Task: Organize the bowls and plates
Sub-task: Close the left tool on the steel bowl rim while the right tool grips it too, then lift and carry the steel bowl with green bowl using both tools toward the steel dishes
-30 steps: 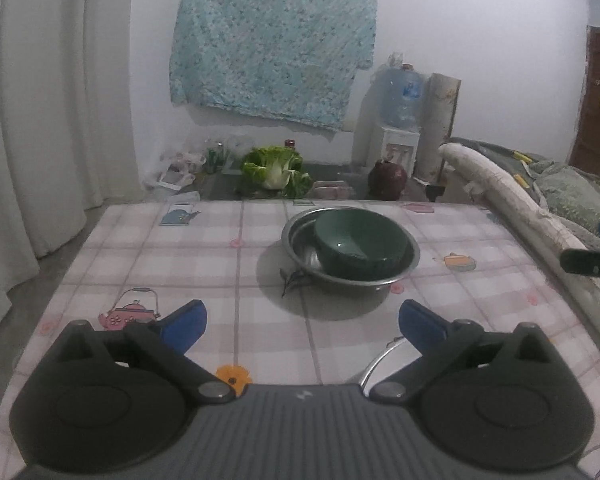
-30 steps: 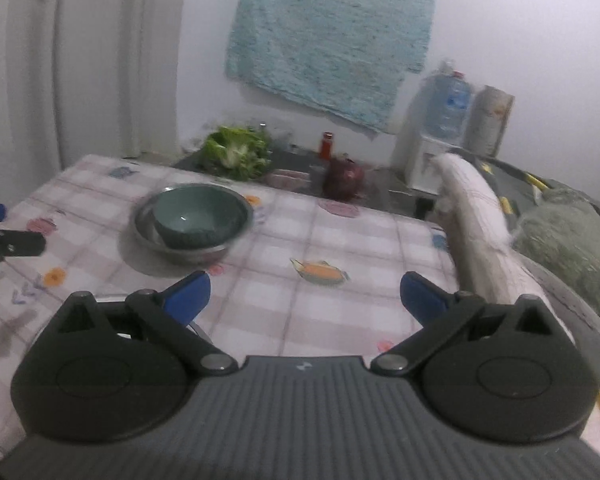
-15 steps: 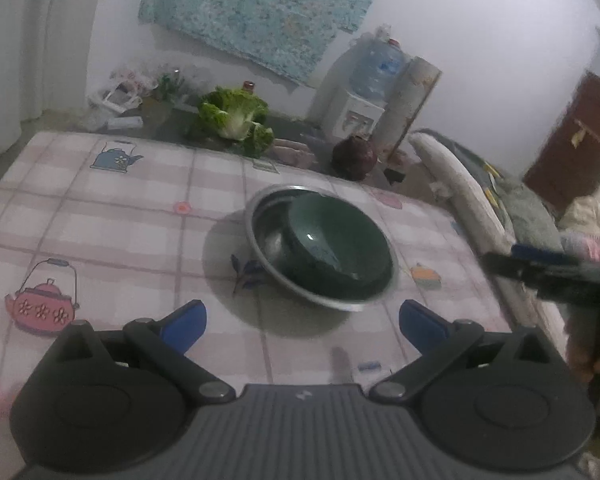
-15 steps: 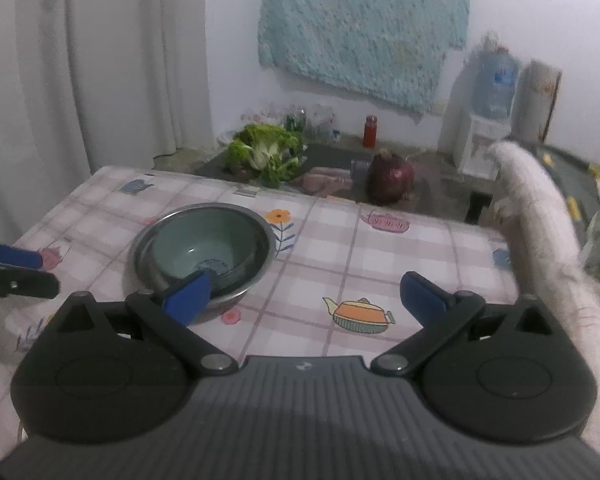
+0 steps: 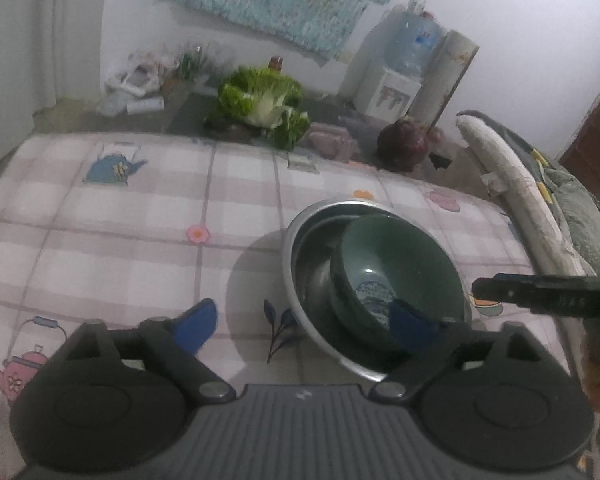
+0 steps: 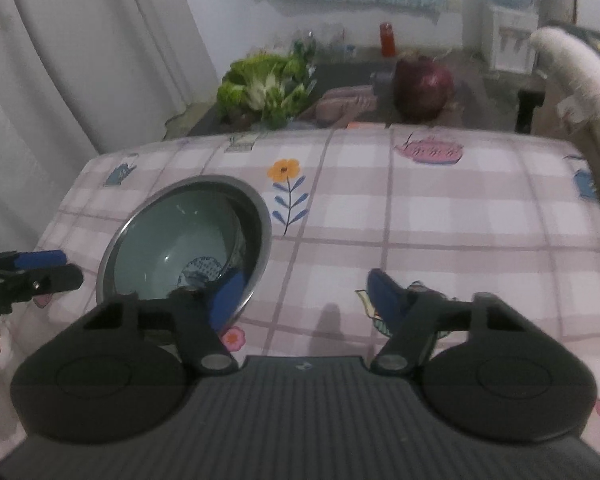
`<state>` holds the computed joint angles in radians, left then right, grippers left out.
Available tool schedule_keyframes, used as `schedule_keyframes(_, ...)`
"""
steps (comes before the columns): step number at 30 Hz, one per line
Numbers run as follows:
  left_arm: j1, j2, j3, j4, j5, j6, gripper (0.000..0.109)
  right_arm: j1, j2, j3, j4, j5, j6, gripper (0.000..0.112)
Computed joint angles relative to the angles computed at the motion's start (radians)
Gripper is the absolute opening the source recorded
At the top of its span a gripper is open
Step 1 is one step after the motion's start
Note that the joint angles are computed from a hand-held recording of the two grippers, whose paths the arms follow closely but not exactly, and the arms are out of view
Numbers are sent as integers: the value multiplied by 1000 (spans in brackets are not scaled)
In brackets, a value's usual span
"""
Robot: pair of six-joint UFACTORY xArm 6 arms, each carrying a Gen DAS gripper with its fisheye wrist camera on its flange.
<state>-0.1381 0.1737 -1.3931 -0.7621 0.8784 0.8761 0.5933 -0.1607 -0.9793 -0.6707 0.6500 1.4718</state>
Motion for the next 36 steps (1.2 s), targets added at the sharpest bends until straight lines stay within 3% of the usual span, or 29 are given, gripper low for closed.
schedule_keyframes(2,-4,23,-28,27,26,-42,76,-18,23,-7,36,-37,-33,53)
schedule_keyframes(6,-3,52,-66,29,55,-85,69,-41,49,-13,76,-92,-64,45)
schedule_keyframes(10,2,64,-92,25,74,-119,53,-53,54,-8,93,-132,-59,37)
schedule_keyframes(19,31,76,-139,32,135,-186,33,-59,2,40,74,-165,-6,36)
schedule_keyframes(28,10,130,-190,85,161,-259,17,-67,28,38,115,-191,-27,33)
schedule_keyframes(33,0,156,-211,114,170,-278,14,-71,32,36,133,-202,-41,30)
schedule_keyframes(36,-4,172,-227,121,180,-294,13,-90,19,66,157,-263,-18,30)
